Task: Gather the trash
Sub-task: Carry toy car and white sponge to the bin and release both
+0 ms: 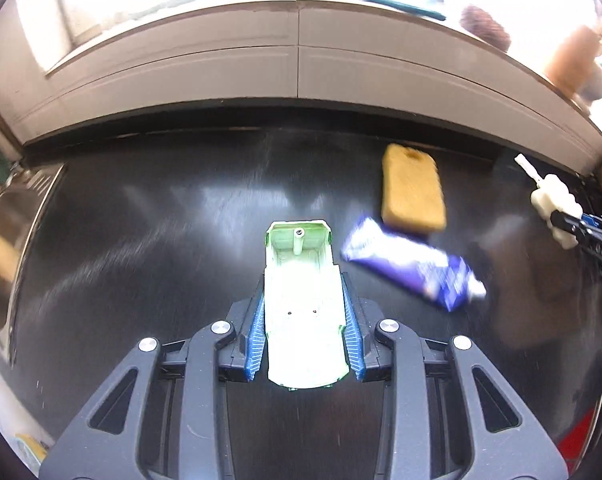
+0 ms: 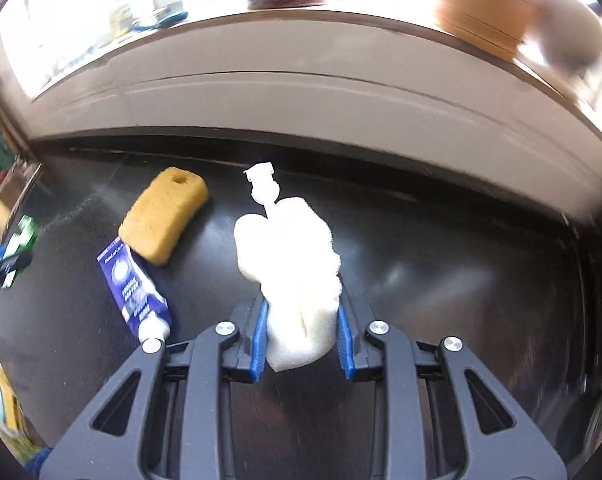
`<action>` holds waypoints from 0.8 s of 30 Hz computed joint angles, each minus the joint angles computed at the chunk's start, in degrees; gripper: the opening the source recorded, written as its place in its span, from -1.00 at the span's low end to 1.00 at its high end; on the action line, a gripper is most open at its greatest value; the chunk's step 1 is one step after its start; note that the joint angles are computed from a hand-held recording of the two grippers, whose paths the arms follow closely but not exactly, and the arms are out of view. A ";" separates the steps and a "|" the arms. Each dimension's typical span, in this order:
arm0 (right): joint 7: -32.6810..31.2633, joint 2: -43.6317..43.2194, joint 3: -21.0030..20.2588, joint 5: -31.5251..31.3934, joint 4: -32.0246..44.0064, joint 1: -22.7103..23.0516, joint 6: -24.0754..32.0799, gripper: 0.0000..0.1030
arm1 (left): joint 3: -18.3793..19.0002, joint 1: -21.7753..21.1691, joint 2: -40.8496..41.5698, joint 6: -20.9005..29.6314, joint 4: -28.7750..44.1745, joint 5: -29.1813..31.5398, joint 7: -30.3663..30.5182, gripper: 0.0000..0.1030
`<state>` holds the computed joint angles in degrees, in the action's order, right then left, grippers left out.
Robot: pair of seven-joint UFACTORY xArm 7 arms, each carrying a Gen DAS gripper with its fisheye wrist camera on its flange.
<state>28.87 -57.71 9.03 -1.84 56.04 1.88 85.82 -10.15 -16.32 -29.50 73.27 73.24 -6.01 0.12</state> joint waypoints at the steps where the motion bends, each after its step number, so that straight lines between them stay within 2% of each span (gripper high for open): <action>1: 1.44 -1.90 0.15 0.73 -0.17 -0.23 1.89 -0.45 | 0.46 -0.19 -2.29 1.06 -0.96 -0.33 0.11 -0.36; 3: 3.36 -4.29 0.34 1.36 -0.01 -0.73 4.46 -0.45 | 1.50 -0.61 -5.81 3.59 -1.84 -1.19 0.88 -0.36; 8: 7.44 -8.63 2.60 3.48 2.10 -0.74 10.93 -0.45 | 0.67 -1.19 -10.03 4.36 -5.19 -2.30 1.86 -0.36; 14: 10.83 -8.45 5.72 5.48 6.12 -0.42 14.11 -0.45 | 2.00 -1.25 -14.01 6.22 -7.42 -2.99 4.35 -0.36; 19: 12.54 -4.27 8.81 7.18 10.41 0.10 12.22 -0.45 | 4.22 0.27 -16.84 7.45 -8.75 -3.35 5.90 -0.36; 24: 13.89 3.37 13.30 9.40 15.10 2.24 6.38 -0.45 | 7.69 3.55 -21.49 9.13 -10.74 -2.06 7.36 -0.36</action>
<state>42.76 -54.34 22.33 7.56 71.14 4.12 92.20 -2.46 -12.77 -50.99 82.40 62.50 -8.07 7.48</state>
